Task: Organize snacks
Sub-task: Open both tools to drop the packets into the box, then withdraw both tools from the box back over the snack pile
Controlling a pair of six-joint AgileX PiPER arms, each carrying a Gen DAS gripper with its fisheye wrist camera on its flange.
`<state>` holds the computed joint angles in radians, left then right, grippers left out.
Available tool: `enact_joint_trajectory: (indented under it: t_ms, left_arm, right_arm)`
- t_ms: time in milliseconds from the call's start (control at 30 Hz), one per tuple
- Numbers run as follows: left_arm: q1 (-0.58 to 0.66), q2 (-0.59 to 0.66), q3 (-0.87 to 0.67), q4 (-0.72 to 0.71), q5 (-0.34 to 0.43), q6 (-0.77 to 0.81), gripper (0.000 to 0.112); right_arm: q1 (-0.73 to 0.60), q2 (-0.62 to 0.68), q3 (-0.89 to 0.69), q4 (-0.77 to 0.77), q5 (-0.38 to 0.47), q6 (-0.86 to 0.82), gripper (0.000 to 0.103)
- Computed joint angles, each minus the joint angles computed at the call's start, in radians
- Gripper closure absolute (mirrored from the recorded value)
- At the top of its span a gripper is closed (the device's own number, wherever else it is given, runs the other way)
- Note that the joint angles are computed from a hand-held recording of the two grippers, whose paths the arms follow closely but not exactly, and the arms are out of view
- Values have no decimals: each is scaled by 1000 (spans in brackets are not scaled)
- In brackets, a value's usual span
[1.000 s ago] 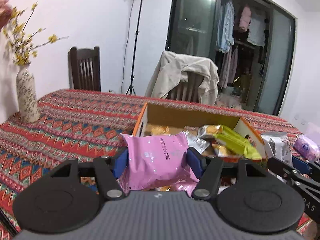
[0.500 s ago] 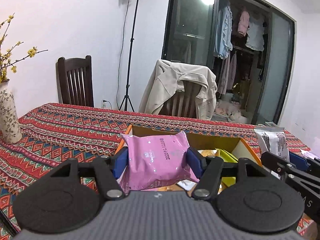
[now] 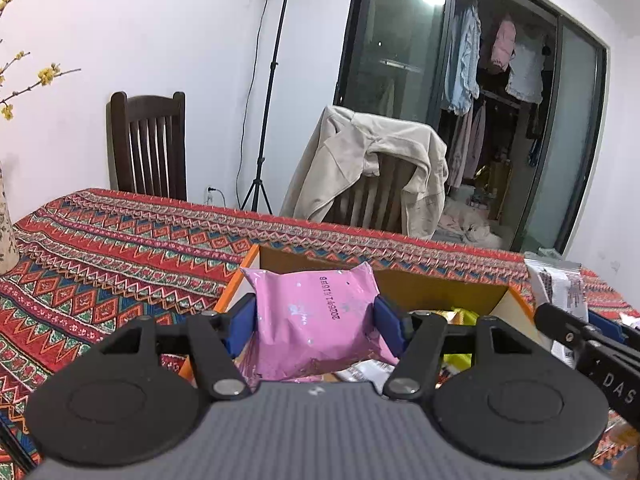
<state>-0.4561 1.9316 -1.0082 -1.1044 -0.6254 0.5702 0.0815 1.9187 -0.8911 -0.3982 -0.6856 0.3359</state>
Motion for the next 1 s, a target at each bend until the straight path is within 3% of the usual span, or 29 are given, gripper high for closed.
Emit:
enact_joint_trajectory:
  t_ms: [133, 233, 267, 333, 400, 467, 1000]
  left_arm:
    - [6, 25, -8, 12, 0, -5, 47]
    - [6, 26, 5, 32, -15, -35, 46]
    - [9, 24, 15, 56, -22, -58, 40]
    - [10, 18, 37, 100, -35, -113, 28]
    - [8, 13, 58, 130, -61, -159, 9]
    - [2, 12, 73, 141, -96, -194, 9]
    - [-31, -40, 116, 119, -121, -184, 9]
  right_arm:
    - [-4, 26, -18, -19, 12, 7, 66]
    - [0, 29, -19, -31, 31, 1, 59]
    - [1, 29, -15, -22, 29, -10, 57]
    - [-3, 28, -11, -41, 32, -1, 38]
    - [-5, 29, 1, -33, 18, -2, 1]
    - [-8, 28, 10, -23, 3, -5, 0]
    - [-1, -15, 62, 24, 5, -38, 0]
